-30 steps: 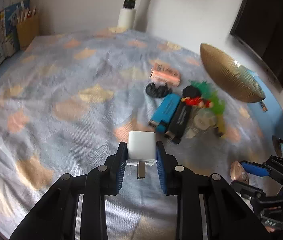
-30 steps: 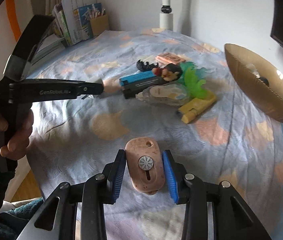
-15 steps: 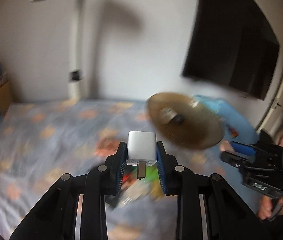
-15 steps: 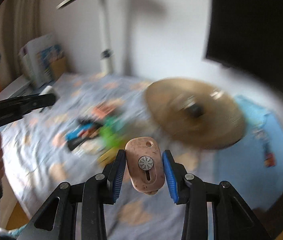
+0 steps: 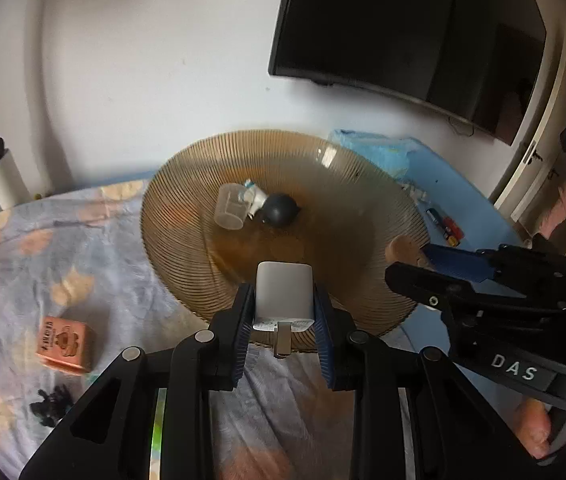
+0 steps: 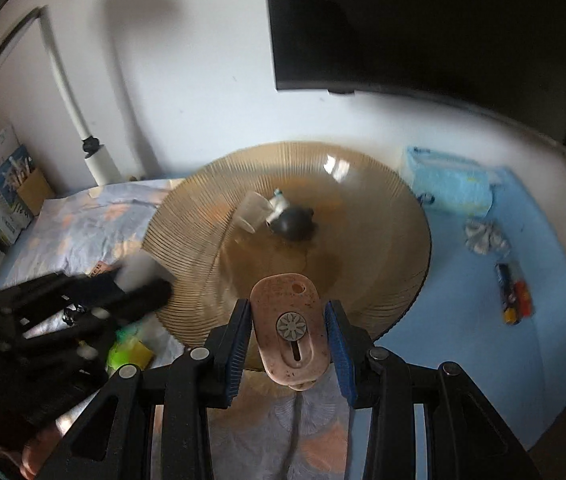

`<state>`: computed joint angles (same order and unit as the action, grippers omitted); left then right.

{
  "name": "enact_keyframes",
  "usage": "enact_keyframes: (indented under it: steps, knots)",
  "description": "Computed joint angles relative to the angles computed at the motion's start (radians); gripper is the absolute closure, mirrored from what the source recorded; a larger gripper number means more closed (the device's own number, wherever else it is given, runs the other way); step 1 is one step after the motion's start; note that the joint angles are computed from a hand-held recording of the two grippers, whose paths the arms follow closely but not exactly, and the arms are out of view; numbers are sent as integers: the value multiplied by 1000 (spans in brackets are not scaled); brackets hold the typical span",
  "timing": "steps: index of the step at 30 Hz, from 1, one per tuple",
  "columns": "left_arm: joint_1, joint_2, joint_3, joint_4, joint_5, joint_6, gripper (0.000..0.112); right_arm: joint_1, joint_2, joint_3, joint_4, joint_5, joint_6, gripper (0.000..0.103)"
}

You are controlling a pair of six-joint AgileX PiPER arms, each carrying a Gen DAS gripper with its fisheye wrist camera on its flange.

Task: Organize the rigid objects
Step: 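Carry charger with left tool into bowl while right tool drops tape dispenser there, then withdraw both open tools from the bowl toward the remaining objects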

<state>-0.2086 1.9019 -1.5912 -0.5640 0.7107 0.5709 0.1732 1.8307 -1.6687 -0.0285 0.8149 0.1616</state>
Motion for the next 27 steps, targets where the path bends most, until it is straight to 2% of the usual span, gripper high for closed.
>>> enact_keyframes:
  steps: [1,3,5,6,7,11,13,15,18,20,21,24,27]
  knots:
    - [-1,6,-4,1,-1,0,86,0,6,-3,-6,4,8,66]
    - [3,12,-13,-6,2,5,72,-6,14,-8,0,7,4,66]
    - [19,-20,15,-20,-22,5,42,-14,23,-23,12,24,2,61]
    - [35,-48,47,-60,-42,37,42,-21,29,-37,18,37,5,54]
    - [69,-90,82,-122,-47,87,42,-26,14,-29,12,35,24,51]
    - [226,-222,159,-307,22,218,42,-29,-112,61,-5,-29,50,50]
    - [319,-294,203,-374,57,268,42,-4,-176,92,-33,-41,67,46]
    - [386,-338,227,-398,73,283,42,30,-216,103,-64,-37,93,41]
    - [514,-424,304,-463,109,353,42,87,-259,114,-22,-37,63,41]
    - [597,-467,362,-490,116,389,32,150,-270,126,-44,-43,73,41]
    - [622,-481,386,-490,114,397,30,173,-276,142,-68,-52,91,38]
    - [659,-484,494,-456,23,437,30,276,-263,229,-132,-102,178,26]
    - [652,-417,612,-467,-114,535,30,359,-236,365,-256,-210,323,26]
